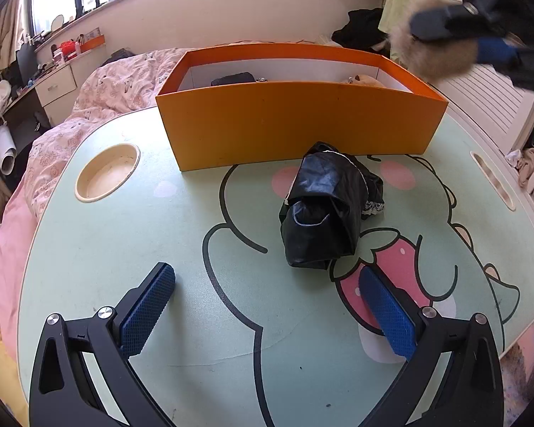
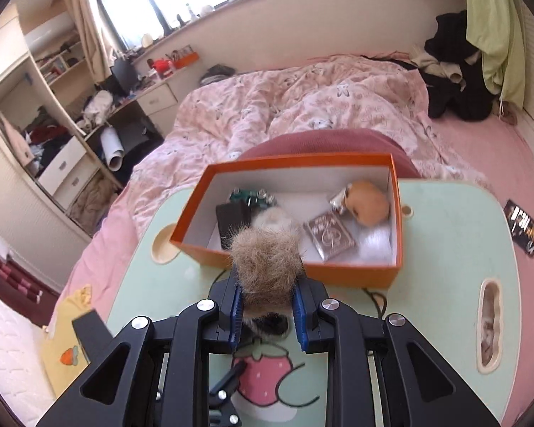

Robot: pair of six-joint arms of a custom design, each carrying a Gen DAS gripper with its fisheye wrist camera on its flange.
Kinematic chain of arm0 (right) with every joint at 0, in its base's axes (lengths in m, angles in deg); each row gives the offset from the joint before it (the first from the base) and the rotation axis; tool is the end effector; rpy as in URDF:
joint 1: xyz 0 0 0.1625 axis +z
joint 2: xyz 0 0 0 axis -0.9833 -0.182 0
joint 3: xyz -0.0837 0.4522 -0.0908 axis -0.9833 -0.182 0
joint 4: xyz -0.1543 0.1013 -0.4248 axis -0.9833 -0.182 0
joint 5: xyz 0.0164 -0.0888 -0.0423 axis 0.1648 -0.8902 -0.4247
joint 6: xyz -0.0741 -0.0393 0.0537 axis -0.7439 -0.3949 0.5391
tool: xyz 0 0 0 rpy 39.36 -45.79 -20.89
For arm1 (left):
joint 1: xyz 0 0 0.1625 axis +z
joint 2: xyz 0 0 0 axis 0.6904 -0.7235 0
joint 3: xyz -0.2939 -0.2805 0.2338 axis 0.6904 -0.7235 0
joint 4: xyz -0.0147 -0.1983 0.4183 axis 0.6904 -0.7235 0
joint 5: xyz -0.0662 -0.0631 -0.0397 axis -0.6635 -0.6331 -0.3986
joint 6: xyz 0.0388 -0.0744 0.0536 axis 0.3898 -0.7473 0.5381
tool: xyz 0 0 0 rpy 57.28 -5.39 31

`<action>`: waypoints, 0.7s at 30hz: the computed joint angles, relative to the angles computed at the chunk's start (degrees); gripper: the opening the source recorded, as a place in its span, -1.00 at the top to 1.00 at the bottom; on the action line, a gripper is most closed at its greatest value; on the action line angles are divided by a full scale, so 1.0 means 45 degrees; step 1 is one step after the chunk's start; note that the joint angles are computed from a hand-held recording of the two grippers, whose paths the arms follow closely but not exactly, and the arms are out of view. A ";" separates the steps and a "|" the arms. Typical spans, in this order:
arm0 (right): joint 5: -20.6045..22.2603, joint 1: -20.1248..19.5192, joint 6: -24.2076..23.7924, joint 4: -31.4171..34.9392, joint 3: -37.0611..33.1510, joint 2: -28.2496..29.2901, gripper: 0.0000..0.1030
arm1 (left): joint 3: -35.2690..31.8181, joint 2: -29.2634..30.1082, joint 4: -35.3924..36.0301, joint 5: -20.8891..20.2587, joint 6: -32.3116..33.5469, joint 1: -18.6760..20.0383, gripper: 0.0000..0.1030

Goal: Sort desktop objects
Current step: 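Carry the brown fur ball out and release it on the mat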

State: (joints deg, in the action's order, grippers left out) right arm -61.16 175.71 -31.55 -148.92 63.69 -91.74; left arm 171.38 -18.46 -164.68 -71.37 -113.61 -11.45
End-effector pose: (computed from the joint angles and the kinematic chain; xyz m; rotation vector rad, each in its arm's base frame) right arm 0.1753 -0.5028 0.2561 0.9291 -2.7269 0.5024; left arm -0.2718 -0.4246 -0.0034 0.3663 2.2591 -0.7779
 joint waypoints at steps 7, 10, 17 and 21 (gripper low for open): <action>-0.1673 -0.0902 -0.0610 -0.2712 0.1043 0.1193 0.39 | 0.0012 -0.0012 -0.0014 -0.0004 0.0011 -0.0005 -0.99; -0.0968 -0.1410 -0.0576 -0.3255 0.1234 0.1333 0.12 | 0.0004 -0.0005 -0.0017 -0.0010 0.0009 -0.0010 -0.99; 0.0149 -0.1814 -0.2492 -0.5184 0.2739 0.0046 -0.68 | 0.0015 -0.0007 0.0017 0.0005 -0.0100 -0.0057 -0.99; -0.0387 -0.2095 -0.3207 -0.6029 0.3227 -0.0029 -0.68 | 0.0012 -0.0012 0.0039 0.0007 -0.0116 -0.0067 -1.00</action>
State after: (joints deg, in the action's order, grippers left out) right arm -62.90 166.28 -45.99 -176.05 78.21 -91.87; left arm 171.43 -18.52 -164.50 -71.33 -114.13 -11.75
